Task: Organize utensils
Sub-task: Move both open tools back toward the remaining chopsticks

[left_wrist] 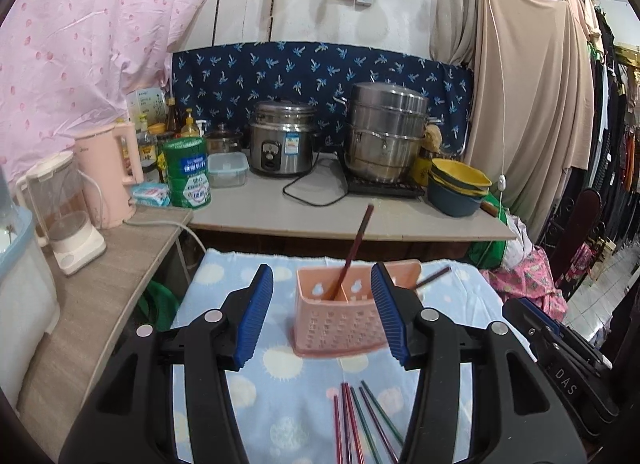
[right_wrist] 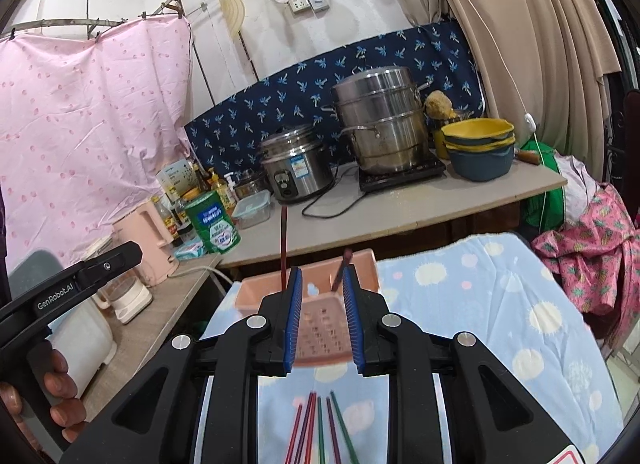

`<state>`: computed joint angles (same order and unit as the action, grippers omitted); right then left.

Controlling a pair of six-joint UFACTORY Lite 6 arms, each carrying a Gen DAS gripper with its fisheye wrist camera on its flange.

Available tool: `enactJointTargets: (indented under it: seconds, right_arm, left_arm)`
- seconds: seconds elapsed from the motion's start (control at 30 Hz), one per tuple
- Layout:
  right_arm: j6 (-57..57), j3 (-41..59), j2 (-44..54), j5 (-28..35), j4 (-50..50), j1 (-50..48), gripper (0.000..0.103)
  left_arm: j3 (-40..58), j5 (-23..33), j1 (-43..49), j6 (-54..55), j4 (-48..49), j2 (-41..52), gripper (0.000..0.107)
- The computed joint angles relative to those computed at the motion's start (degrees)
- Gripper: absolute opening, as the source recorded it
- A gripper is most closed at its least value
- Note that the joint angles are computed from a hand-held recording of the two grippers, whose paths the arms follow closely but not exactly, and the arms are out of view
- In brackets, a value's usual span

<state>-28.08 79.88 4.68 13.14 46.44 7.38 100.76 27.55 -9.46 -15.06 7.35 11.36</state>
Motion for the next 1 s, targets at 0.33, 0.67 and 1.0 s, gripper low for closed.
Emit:
enactJointTargets:
  seconds: [0.33,0.67,1.0]
  right_arm:
    - [-12.4,-25.7,-16.8,0.5,12.5,-1.5,0.021]
    - [-13.8,-44.3,-27.1,2.2,12.9,-3.5,0.021]
    - [-8.1,-57.7,-34.3,0.0,6.8,-0.4,0.021]
  left_arm:
    - [-28.7,-3.9,-3.2,-5.7,2.6,-16.5,0.049]
    - [-49.7,-5.4,-7.0,-12.1,5.4,-27.1,0.049]
    - [-67.1,-6.1,-12.4,-19.8,8.4,-35.4,0.049]
